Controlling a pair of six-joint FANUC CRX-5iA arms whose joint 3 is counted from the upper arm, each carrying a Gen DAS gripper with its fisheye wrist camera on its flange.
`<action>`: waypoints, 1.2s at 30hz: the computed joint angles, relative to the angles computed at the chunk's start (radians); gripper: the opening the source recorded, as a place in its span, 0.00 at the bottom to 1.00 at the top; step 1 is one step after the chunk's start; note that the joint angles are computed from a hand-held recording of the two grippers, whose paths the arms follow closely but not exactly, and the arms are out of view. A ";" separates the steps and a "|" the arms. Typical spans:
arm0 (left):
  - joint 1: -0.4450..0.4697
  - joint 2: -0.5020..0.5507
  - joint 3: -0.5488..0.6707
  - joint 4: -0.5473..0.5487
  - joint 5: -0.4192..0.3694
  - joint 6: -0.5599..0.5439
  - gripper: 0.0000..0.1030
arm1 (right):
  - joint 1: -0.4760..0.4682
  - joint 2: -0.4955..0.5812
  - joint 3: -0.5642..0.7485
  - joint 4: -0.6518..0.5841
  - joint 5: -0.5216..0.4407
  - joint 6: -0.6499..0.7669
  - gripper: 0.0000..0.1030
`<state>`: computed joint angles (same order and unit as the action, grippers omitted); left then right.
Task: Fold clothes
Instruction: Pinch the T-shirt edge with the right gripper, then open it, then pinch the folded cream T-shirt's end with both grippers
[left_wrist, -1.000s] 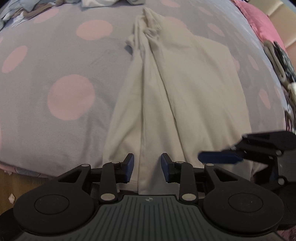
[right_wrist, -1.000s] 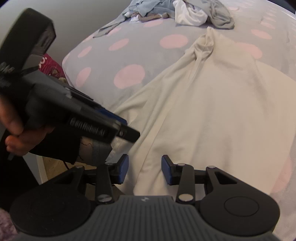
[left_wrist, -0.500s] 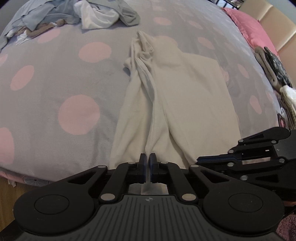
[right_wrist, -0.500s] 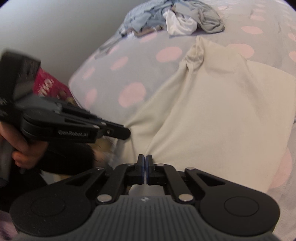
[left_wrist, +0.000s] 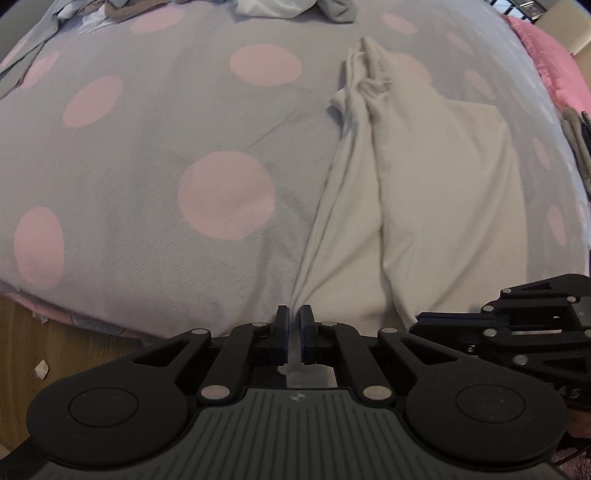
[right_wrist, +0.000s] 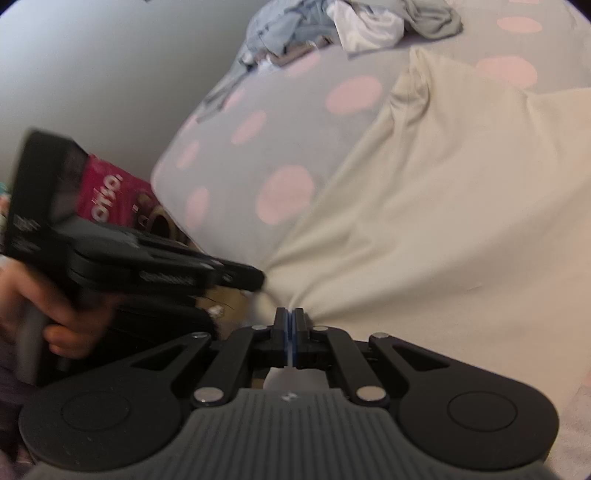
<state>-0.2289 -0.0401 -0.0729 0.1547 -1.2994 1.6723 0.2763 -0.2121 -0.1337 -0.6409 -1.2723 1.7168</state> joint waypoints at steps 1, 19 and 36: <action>-0.001 0.000 0.006 -0.008 -0.001 0.007 0.17 | 0.004 0.003 0.002 0.007 -0.004 -0.003 0.07; -0.028 0.188 0.240 0.060 0.224 -0.135 0.51 | -0.194 0.081 0.130 0.346 0.075 -0.230 0.40; -0.055 0.343 0.297 0.069 0.403 -0.096 0.23 | -0.366 0.271 0.207 0.099 0.205 -0.249 0.38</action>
